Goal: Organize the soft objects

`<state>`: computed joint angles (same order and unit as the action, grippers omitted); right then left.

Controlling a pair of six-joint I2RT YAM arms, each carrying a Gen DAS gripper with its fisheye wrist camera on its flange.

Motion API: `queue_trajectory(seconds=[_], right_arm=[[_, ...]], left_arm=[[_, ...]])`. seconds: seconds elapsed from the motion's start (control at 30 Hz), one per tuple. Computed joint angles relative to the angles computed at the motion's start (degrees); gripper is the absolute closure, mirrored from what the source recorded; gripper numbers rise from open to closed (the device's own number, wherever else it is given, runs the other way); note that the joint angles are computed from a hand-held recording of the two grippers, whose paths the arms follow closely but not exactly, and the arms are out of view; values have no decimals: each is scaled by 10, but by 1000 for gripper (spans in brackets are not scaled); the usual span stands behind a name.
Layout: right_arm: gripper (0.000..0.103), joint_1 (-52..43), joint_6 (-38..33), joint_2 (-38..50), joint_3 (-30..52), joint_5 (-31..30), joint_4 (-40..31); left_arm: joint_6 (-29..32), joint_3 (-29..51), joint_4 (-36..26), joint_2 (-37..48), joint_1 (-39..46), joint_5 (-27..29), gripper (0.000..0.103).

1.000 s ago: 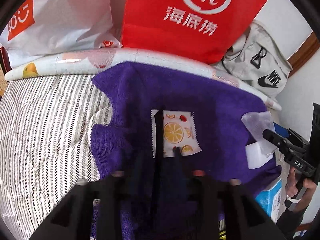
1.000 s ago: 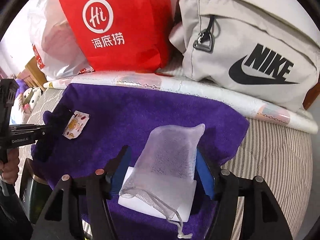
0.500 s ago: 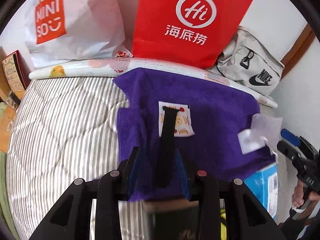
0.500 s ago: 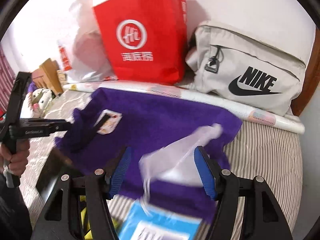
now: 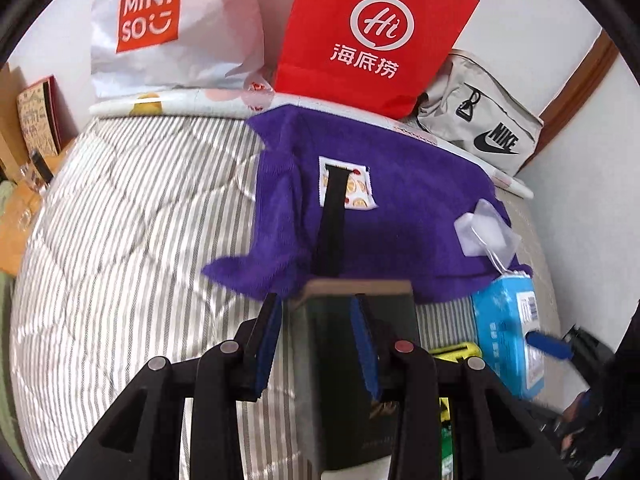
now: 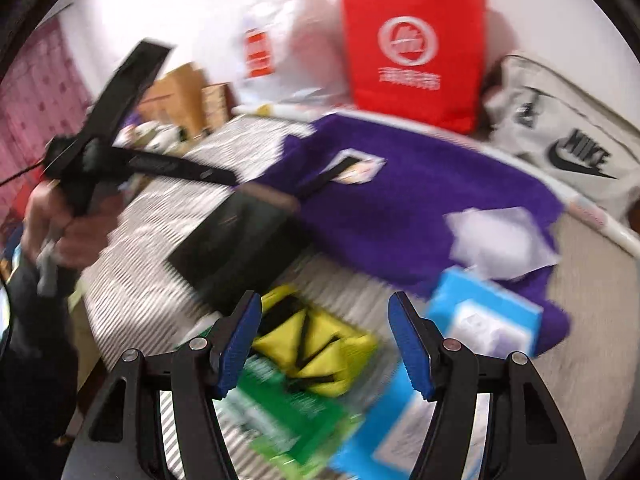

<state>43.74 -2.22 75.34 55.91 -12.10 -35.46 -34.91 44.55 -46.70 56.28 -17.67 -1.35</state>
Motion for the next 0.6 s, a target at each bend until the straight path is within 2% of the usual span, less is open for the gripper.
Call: queue_trajectory(seconds=[0.1, 0.13, 0.4, 0.5, 0.6], right_arm=[[24, 38, 1, -13, -22, 16, 10], [23, 50, 0, -10, -26, 26, 15], [23, 87, 7, 90, 2, 73, 12], [23, 96, 16, 119, 15, 103, 13], [23, 102, 22, 145, 27, 126, 9]], left_arm=[[-6, -22, -1, -27, 1, 8, 69], [-7, -29, -3, -36, 0, 10, 69], [-1, -67, -13, -87, 22, 32, 69], [2, -77, -11, -99, 27, 36, 62], [3, -85, -9, -112, 35, 48, 62]])
